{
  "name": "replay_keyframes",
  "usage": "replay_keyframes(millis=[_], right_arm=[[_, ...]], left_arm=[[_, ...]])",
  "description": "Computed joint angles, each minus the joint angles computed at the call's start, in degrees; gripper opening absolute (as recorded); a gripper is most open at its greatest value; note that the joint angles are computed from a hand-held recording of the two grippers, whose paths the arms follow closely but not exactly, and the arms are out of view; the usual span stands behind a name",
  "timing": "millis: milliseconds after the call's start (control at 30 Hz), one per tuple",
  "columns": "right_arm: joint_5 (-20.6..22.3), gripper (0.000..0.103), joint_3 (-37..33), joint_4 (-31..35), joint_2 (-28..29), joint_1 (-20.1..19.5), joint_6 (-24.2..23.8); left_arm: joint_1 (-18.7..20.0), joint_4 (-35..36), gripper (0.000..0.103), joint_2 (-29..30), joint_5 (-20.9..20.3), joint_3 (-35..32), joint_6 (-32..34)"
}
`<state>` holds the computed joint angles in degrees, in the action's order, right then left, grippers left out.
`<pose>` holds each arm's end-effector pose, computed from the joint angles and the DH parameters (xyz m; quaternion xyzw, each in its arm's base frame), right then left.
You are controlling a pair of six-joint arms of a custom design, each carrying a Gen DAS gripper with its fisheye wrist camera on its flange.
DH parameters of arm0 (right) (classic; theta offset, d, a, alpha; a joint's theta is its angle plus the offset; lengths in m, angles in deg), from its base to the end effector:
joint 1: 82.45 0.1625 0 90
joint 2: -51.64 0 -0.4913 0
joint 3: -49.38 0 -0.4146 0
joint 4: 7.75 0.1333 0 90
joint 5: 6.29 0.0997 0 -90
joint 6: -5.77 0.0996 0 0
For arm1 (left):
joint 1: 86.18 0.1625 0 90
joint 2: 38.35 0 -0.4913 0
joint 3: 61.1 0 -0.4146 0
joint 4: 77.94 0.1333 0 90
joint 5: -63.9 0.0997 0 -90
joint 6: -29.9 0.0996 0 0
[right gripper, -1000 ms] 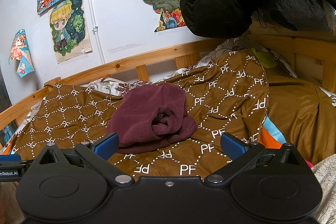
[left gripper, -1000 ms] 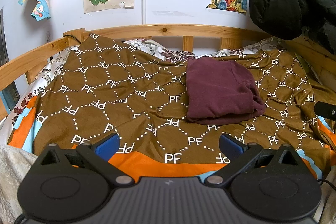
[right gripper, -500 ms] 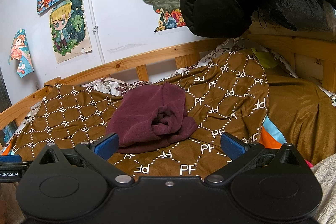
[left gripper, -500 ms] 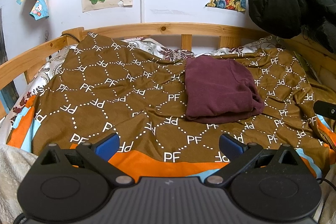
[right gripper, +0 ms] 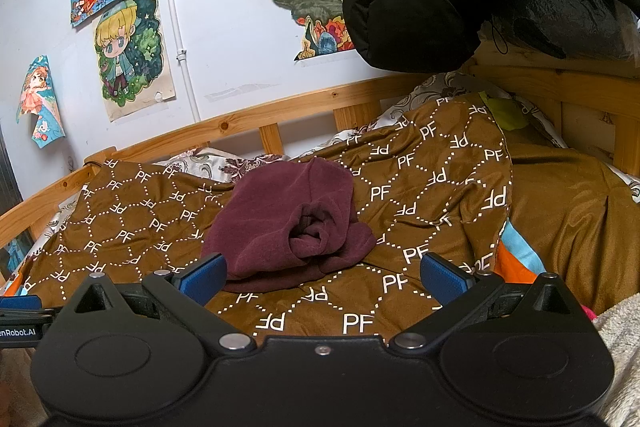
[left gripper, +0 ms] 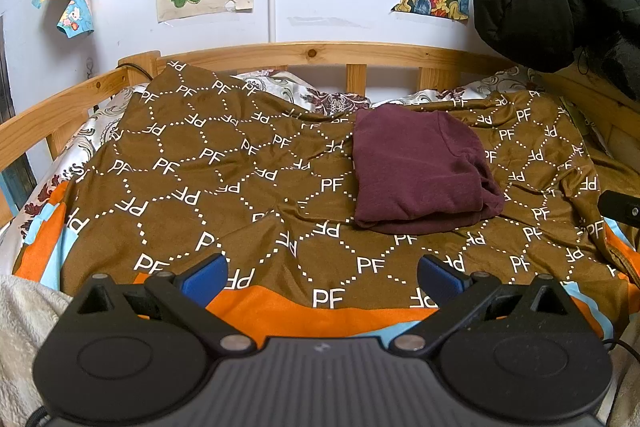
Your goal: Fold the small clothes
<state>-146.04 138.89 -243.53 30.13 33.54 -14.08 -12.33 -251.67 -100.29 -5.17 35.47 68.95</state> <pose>0.3567 -0.6009 0.0421 0.0318 -0.7532 0.5863 0.2964 -0.0347 -0.7269 0.3749 0.3475 0.8276 -0.3676 0.2430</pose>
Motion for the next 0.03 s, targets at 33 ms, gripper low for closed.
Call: replay_keyframes(millis=[33], right_arm=[[0.0, 0.103, 0.0, 0.0, 0.0, 0.0, 0.0]], left_arm=[[0.0, 0.0, 0.102, 0.0, 0.0, 0.0, 0.0]])
